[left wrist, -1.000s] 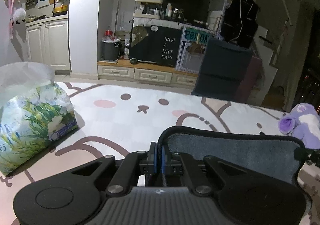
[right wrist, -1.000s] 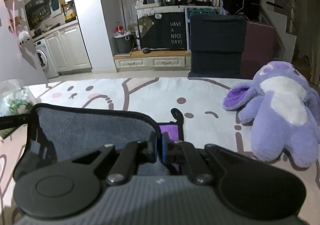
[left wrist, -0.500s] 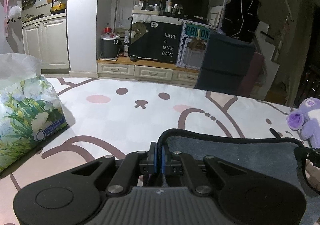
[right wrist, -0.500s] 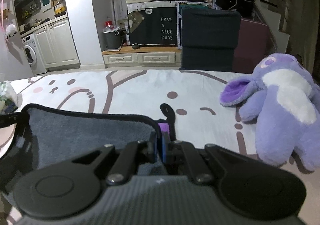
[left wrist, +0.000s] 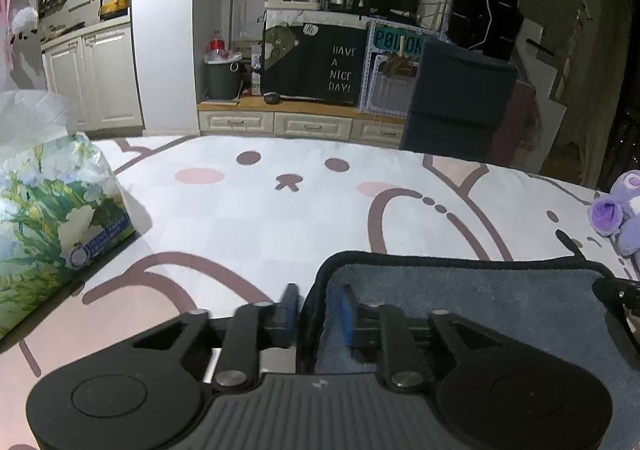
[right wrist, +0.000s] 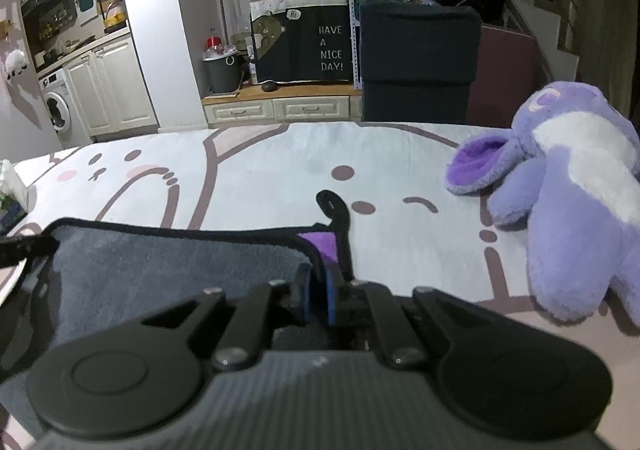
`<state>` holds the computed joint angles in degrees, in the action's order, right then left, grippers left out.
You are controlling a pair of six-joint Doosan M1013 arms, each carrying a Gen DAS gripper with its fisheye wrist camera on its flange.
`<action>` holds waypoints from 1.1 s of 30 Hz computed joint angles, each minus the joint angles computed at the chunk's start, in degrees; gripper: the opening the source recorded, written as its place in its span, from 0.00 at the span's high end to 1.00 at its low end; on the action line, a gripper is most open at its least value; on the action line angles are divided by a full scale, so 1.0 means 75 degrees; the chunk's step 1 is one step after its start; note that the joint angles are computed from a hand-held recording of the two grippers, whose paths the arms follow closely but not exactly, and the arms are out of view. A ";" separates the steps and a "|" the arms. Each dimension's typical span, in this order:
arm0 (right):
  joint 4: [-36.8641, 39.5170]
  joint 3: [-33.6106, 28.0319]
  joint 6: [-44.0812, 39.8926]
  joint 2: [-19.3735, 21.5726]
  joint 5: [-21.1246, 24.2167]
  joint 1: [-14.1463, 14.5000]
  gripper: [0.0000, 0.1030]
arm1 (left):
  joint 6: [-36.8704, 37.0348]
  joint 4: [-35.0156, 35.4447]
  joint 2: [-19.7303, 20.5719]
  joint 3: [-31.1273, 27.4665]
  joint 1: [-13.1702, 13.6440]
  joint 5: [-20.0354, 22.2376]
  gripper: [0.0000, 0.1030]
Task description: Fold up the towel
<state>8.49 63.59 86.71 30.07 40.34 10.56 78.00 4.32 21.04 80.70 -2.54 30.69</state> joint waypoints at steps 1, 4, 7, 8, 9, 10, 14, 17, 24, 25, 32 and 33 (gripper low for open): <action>0.0071 0.0014 0.0014 -0.0012 0.0024 -0.0028 0.66 | -0.0026 -0.0028 0.0010 -0.0026 0.0012 0.0101 0.63; 0.0182 0.0064 0.0076 -0.0038 0.0073 -0.0082 0.52 | -0.0150 -0.0017 0.0021 -0.0089 0.0039 0.0309 0.48; 0.0076 0.0091 0.0241 -0.0065 0.0109 -0.0113 0.42 | -0.0264 -0.0022 0.0015 -0.0138 0.0047 0.0543 0.27; 0.0163 0.0108 0.0236 -0.0084 0.0117 -0.0134 0.39 | -0.0283 0.0013 0.0007 -0.0145 0.0038 0.0606 0.25; 0.0242 0.0124 0.0214 -0.0105 0.0114 -0.0151 0.33 | -0.0220 -0.0005 -0.0005 -0.0150 0.0032 0.0671 0.23; 0.0267 0.0146 0.0205 -0.0130 0.0097 -0.0157 0.27 | -0.0153 -0.0022 -0.0020 -0.0152 0.0025 0.0736 0.20; 0.0356 0.0227 0.0142 -0.0246 0.0074 -0.0167 0.17 | -0.0033 -0.0007 -0.0119 -0.0137 -0.0024 0.0863 0.09; 0.0366 0.0290 0.0165 -0.0350 0.0072 -0.0163 0.11 | 0.0094 -0.0055 -0.0224 -0.0121 -0.0062 0.0918 0.04; 0.0237 0.0461 0.0130 -0.0628 0.0006 -0.0117 0.00 | 0.0201 -0.0069 -0.0495 -0.0026 -0.0136 0.0963 0.00; 0.0246 0.0490 0.0108 -0.0671 -0.0018 -0.0113 0.00 | 0.0195 -0.0060 -0.0530 -0.0017 -0.0147 0.0992 0.00; 0.0327 0.0570 -0.0018 -0.0907 0.0082 -0.0093 0.00 | 0.0117 0.0058 -0.0778 0.0061 -0.0222 0.0994 0.00; 0.0360 0.0573 -0.0017 -0.0935 0.0104 -0.0097 0.00 | 0.0107 0.0074 -0.0807 0.0052 -0.0236 0.1034 0.00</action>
